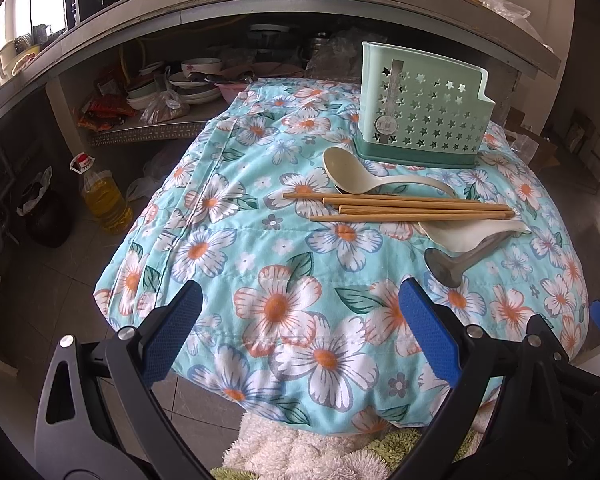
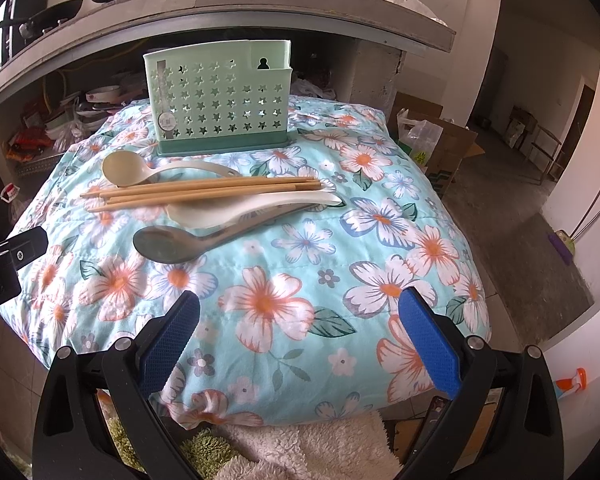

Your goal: Organize utensils

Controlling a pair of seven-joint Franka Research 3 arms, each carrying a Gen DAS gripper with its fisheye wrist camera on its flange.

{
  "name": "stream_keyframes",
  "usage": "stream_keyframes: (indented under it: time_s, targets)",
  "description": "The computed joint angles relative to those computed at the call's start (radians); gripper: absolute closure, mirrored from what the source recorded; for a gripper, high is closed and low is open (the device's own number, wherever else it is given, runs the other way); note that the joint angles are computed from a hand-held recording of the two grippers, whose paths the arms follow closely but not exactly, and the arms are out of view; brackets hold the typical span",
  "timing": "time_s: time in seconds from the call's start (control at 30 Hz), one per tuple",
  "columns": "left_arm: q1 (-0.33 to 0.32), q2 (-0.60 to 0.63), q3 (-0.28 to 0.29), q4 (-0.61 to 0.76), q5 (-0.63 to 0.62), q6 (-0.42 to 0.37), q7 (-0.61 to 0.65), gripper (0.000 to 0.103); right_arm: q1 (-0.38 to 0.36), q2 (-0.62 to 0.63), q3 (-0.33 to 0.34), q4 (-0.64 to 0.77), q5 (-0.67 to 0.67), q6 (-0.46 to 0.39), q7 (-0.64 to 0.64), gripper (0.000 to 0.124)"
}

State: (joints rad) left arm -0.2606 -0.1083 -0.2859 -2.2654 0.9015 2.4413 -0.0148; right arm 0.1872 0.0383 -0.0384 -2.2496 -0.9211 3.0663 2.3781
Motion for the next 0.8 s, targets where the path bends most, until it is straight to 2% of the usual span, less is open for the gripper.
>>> stream_keyframes:
  time_s: [0.8]
  targets:
    - [0.002, -0.011, -0.002, 0.004, -0.020, -0.008, 0.022, 0.008, 0.000, 0.001, -0.003, 0.001, -0.012, 0.001, 0.009, 0.027]
